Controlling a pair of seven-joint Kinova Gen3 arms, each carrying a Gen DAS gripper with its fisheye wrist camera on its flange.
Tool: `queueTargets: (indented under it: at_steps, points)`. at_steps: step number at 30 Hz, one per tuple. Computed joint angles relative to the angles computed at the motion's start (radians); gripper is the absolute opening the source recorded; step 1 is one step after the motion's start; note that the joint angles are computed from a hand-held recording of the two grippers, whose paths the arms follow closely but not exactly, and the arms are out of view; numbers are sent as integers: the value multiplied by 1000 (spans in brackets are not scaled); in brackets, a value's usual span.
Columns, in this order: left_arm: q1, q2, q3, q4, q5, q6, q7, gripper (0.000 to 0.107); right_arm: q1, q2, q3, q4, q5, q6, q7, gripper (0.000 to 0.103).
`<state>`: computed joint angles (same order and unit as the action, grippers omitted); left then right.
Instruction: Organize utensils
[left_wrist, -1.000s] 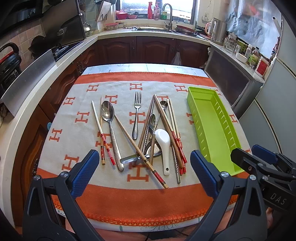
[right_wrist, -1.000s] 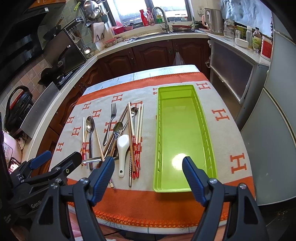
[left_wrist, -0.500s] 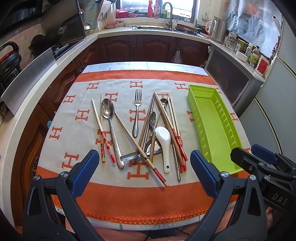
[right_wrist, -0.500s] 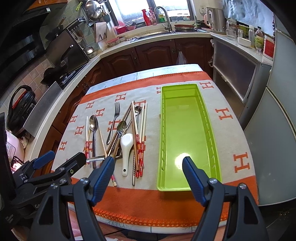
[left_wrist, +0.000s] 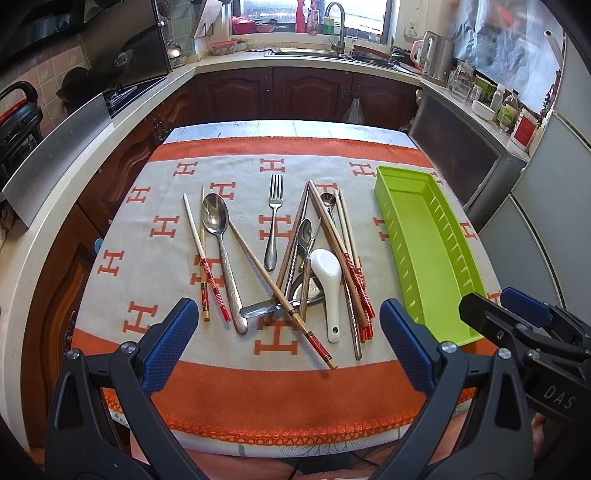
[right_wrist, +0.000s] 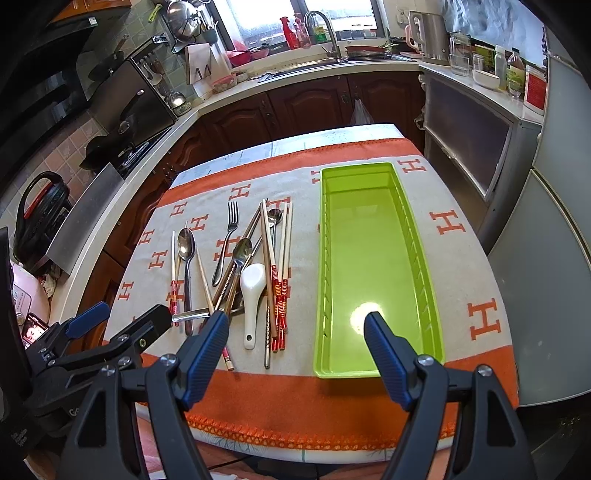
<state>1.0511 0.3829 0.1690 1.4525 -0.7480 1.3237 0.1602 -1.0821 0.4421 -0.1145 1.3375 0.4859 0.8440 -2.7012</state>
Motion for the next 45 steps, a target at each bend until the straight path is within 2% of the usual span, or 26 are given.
queueTargets:
  at_steps: [34,39,45]
  points:
    - [-9,-14,4,29,-2,-15,10,98,-11,21,2,-22,-7,19,8,76]
    - [-29,-29,5,48,0,-35,10,98,-24,45,8,-67,-6,58,21,76]
    - [-47,-48,9,90,-31,-64,3,98,-37,96,22,-180,-2,134,76,76]
